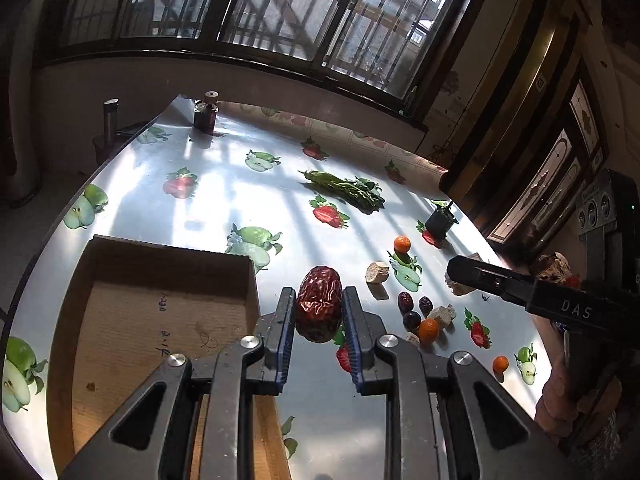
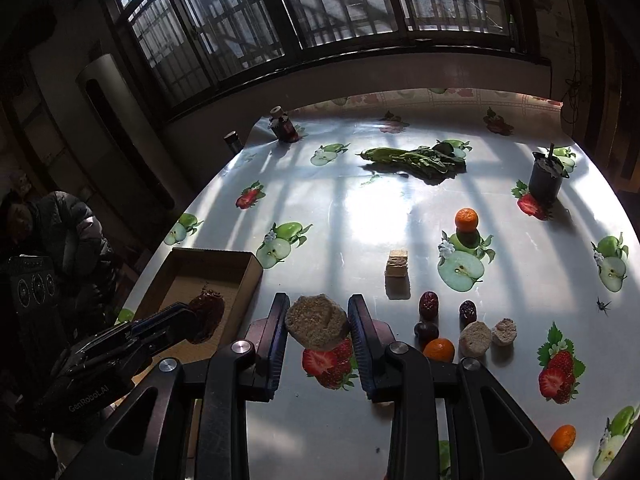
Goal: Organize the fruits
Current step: 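Carry both items into the cardboard box and open both tools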
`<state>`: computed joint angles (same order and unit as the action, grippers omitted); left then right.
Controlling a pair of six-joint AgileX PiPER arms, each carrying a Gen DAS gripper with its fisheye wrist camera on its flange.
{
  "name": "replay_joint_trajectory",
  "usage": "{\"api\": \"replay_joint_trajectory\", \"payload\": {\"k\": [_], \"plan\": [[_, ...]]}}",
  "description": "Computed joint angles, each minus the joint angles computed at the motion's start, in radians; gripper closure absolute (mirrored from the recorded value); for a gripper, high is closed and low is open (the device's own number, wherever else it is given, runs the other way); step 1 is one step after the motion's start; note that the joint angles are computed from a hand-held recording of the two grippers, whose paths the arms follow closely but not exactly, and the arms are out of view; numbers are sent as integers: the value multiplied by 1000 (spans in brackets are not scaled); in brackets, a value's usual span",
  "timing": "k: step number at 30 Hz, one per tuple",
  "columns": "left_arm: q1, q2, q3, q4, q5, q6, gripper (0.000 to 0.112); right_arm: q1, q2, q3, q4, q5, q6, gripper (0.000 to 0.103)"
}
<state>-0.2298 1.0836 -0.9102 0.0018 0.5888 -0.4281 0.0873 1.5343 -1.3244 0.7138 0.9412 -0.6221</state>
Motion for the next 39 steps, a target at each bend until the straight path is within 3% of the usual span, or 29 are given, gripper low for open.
{"api": "replay_joint_trajectory", "payload": {"k": [2,4,10,14,25,29,33,37,39], "plan": [[73,12,-55,80,69,18,90,71,41,-91,2,32,62,70],[173,39,-77,52,85,107,90,160,94,-176,-18,36,127,70],[423,181,-7,-190,4,387,90,397,262,-231,-156,-73,262,70],[495,275,36,-290,-44,491,90,482,361,-225,-254,-157,315,70],[523,353,41,-322,-69,487,89,544,493,-267,-381,-227,404,70],[544,337,48,-346,-56,497,77,535,490,-256,-357,-241,411,67],[543,276,52,-293,-31,432,76,513,442,-211,-301,-265,378,57],[494,148,49,-206,14,322,75,463,330,-119,-211,-284,289,56],[431,76,44,-145,32,249,65,422,258,-65,-179,-286,237,56]]}}
